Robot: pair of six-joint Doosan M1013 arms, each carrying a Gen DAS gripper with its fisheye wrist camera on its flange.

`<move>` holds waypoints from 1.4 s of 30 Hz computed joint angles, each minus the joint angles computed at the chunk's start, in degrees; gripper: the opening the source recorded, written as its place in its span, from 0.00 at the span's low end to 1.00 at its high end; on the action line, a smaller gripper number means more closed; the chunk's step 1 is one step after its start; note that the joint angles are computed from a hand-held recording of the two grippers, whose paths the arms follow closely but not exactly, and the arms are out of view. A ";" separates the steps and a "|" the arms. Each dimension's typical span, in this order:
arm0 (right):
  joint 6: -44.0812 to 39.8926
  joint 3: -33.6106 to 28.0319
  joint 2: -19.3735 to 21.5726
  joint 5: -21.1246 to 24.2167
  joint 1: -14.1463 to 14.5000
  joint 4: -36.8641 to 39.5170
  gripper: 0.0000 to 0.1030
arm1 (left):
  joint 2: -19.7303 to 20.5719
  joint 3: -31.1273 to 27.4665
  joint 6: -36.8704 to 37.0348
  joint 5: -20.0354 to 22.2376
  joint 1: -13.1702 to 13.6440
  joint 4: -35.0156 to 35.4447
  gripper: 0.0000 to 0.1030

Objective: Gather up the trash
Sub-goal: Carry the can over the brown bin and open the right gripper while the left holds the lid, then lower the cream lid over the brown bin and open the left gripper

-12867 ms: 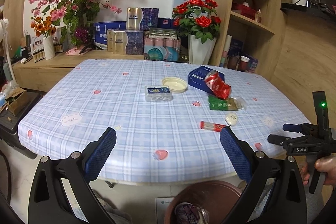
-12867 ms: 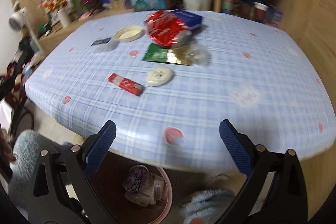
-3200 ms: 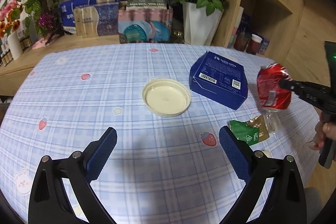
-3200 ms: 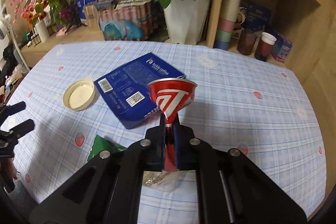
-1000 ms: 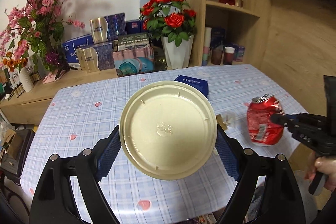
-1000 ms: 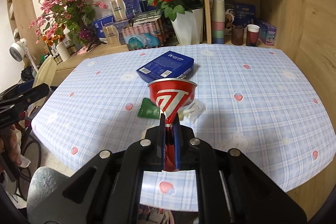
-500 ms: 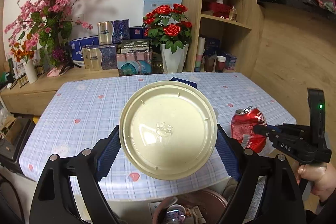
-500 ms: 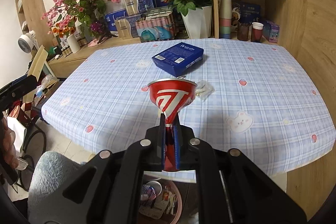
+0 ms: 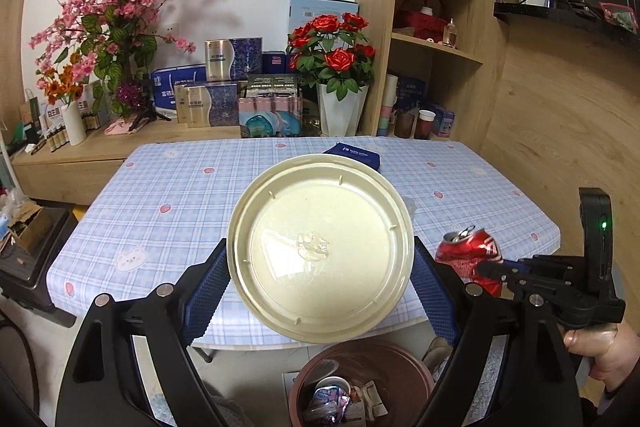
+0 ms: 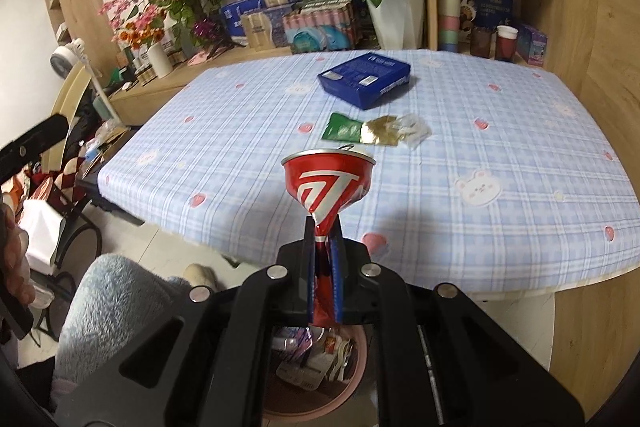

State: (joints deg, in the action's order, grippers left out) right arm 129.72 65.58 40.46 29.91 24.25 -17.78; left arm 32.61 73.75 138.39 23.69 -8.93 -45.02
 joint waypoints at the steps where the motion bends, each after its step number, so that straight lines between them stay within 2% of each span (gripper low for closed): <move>1: -0.92 -0.07 0.11 0.18 0.09 0.84 0.10 | -0.12 0.25 -0.23 -0.17 0.08 0.09 0.81; 15: -14.25 -3.61 3.20 6.84 0.56 16.15 0.11 | -0.05 1.24 -2.20 1.19 0.68 0.72 0.81; 18: -13.98 -3.80 3.42 7.34 0.67 16.12 0.29 | 0.01 1.29 -2.30 1.25 0.69 0.75 0.81; 20: -13.15 -3.63 3.29 6.95 0.60 15.66 0.31 | 0.01 1.39 -2.31 1.26 0.65 0.91 0.81; 21: -12.67 -3.55 3.21 6.81 0.57 15.27 0.36 | 0.06 1.31 -2.45 1.27 0.61 1.02 0.81; 24: -7.99 -2.40 2.33 4.61 0.49 10.80 0.64 | 0.07 1.47 -1.78 1.23 0.53 0.45 0.81; 26: -5.12 -1.73 1.68 3.04 0.44 6.89 0.69 | 0.09 1.55 -1.08 1.36 0.31 0.51 0.81; 28: -0.68 -2.09 1.45 3.70 0.56 0.96 0.89 | 0.07 1.71 -0.47 1.47 0.11 0.37 0.81; 30: 7.07 -1.41 0.77 3.01 0.71 -7.45 0.92 | 0.12 1.77 -0.03 1.86 -0.08 0.15 0.81; 33: 15.16 -0.97 0.14 2.98 0.50 -15.26 0.94 | 0.23 1.79 0.93 3.07 -0.27 -0.04 0.81; 38: 21.12 -0.68 -0.25 3.64 -0.13 -20.98 0.94 | 0.56 1.85 1.63 4.76 -0.66 0.55 0.82; 42: 22.06 -0.67 -0.50 4.33 -0.43 -22.05 0.94 | 0.90 2.28 1.76 5.34 -0.98 0.36 0.82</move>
State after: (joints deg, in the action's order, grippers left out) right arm 151.78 64.91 39.96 34.24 23.83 -39.84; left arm 33.51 76.02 140.16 29.03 -9.90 -44.66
